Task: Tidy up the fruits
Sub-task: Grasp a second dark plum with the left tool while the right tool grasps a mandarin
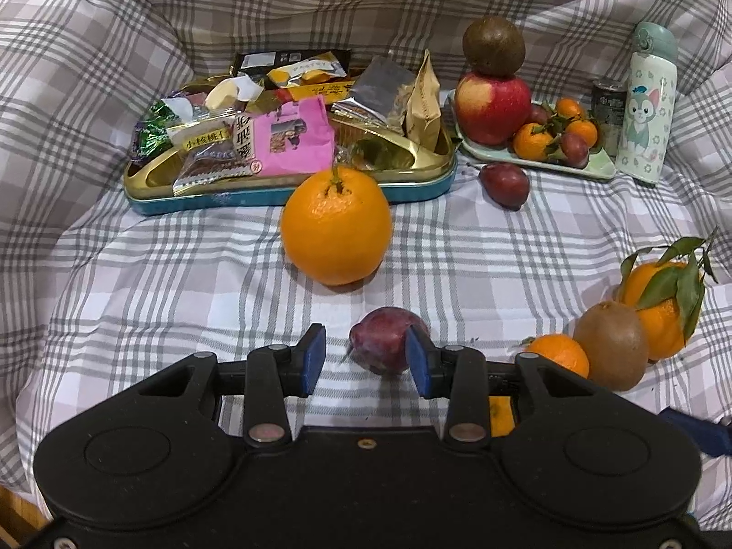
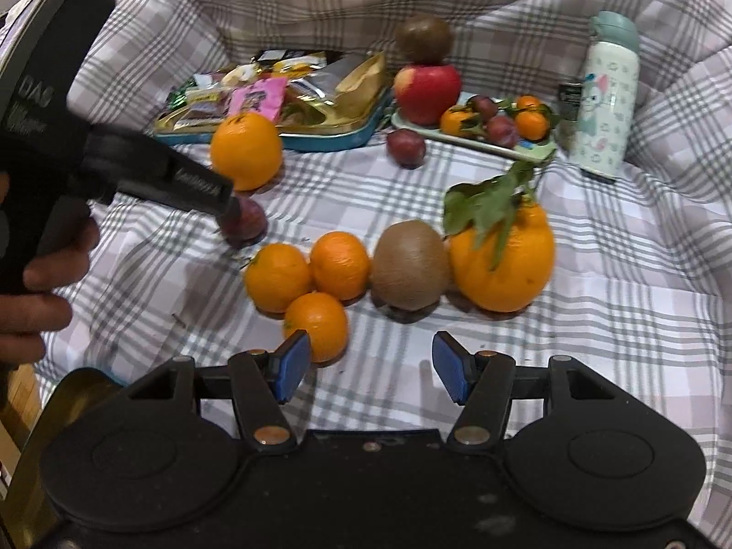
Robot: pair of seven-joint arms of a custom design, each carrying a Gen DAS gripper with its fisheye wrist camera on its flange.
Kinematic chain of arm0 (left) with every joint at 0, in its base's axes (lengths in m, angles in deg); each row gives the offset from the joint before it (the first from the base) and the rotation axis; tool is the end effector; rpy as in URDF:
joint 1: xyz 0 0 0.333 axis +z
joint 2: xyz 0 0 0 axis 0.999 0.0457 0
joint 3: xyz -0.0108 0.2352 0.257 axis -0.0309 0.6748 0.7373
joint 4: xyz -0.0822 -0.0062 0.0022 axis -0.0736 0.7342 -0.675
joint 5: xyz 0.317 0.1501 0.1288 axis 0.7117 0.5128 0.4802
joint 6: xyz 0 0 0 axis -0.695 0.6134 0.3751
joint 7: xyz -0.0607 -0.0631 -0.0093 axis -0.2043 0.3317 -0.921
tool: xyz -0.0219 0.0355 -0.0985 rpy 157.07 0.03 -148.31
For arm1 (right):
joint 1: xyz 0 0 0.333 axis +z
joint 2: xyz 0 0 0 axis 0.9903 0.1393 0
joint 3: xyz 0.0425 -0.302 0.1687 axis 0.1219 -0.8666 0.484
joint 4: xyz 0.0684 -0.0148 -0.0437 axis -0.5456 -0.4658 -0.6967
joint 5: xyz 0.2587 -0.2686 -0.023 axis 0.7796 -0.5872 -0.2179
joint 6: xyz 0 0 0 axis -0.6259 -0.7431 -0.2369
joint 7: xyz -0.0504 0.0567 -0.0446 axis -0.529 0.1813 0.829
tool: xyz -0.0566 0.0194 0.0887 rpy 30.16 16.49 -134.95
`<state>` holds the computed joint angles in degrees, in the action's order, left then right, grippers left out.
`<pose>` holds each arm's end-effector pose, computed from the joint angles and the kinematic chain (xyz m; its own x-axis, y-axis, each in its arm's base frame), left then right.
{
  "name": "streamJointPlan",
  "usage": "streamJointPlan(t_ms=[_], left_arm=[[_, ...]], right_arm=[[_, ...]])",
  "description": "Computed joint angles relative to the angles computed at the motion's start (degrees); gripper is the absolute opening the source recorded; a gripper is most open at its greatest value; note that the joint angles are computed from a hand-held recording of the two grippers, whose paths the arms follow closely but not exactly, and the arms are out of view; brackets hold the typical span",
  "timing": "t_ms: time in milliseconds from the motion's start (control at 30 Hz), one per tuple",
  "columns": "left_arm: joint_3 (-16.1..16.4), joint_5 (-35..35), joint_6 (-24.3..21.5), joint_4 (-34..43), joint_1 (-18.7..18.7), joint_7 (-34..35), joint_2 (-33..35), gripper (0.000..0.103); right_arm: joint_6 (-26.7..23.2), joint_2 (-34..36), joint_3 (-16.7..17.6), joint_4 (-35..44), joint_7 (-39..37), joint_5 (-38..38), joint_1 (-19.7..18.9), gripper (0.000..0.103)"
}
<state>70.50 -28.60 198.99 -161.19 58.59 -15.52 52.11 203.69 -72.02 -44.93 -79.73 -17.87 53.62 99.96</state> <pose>0.4289 -0.4150 0.4488 0.2393 -0.9706 0.0238 -0.7885 -0.2086 -0.5787 0.4356 0.1959 0.4731 0.5295 -0.8452 -0.0718 -0.7466 -0.4242 -0.5124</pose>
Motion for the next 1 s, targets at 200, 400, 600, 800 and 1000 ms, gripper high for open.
streamJointPlan(t_ms=[200,400,600,800,1000], left_arm=[[0.37,-0.06,3.22,-0.61,0.72,-0.07,0.24,0.047],[0.59,0.65,3.99,-0.09,0.65,0.26,1.09,0.047],[0.86,1.96,3.11,0.78,0.07,0.55,1.96,0.047],[0.96,1.96,4.4,0.21,0.2,0.68,1.9,0.049],[0.99,1.31,6.45,-0.91,0.64,0.45,1.6,0.052]], right_arm=[[-0.58,0.76,0.12,0.52,-0.23,0.08,0.46,0.062],[-0.85,1.66,0.05,1.23,-0.41,0.18,0.79,0.062],[-0.94,2.59,0.13,1.8,0.07,-0.23,1.08,0.062],[-0.89,3.19,0.33,2.08,0.49,-0.93,1.52,0.062],[0.08,3.57,0.46,1.99,0.78,-1.61,1.85,0.062]])
